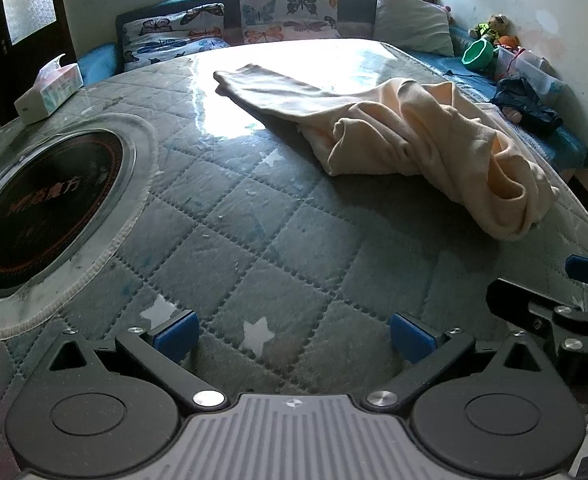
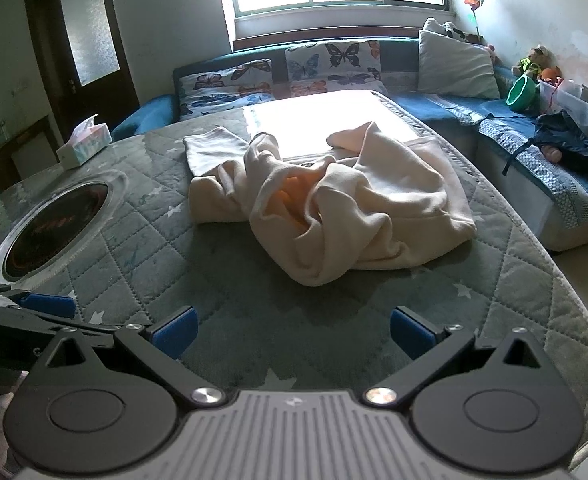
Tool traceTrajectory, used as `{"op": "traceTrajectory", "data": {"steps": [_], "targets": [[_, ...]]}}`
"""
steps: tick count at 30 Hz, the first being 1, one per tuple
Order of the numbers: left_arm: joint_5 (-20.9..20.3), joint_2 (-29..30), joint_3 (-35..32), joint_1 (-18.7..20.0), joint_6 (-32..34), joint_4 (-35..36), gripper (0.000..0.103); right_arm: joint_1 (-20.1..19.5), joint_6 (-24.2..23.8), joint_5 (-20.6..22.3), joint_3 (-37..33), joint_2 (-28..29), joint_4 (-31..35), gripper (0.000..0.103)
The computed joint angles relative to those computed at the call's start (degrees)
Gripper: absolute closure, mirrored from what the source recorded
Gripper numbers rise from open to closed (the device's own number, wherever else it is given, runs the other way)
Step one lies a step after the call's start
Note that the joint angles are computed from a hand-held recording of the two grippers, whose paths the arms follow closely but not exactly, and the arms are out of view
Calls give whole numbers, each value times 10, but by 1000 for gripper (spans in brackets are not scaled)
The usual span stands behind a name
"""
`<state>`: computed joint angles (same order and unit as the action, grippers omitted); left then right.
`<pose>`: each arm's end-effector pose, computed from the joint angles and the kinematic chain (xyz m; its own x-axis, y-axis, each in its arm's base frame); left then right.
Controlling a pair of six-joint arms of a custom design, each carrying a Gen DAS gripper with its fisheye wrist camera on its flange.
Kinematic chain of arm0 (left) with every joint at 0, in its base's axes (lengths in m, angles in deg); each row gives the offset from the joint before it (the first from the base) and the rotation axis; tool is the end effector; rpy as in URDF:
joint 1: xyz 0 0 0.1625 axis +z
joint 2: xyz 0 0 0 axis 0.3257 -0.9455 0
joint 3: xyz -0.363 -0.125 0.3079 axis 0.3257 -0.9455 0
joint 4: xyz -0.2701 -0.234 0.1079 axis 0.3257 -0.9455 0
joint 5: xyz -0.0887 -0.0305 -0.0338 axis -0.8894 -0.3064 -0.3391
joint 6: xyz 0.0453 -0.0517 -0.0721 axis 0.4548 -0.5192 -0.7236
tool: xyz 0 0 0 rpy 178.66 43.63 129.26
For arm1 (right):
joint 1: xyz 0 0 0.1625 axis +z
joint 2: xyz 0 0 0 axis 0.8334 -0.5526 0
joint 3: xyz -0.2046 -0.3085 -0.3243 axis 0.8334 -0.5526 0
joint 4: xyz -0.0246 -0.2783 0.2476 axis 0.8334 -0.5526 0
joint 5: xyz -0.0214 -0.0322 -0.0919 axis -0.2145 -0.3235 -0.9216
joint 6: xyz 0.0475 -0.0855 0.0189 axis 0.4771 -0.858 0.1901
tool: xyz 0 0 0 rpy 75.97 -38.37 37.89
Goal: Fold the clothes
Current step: 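Move both grippers toward the crumpled cream sweatshirt on the table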
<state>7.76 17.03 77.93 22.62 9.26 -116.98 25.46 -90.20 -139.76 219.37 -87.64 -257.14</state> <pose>-0.3399 -0.5784 -0.0587 -0.6853 0.2472 -0.6851 0.5562 0.7849 -0.2732 0.0282 -0.5015 0.2066 -0.7988 0.0986 0.5934 -0.3904 0.6655 -0.6361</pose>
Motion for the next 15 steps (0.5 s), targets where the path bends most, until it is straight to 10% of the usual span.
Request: {"op": "traceTrajectory", "data": {"steps": [15], "targets": [[0,6,-17,1,1,13,0,-3,5,8,-8,-6,15,0]]}}
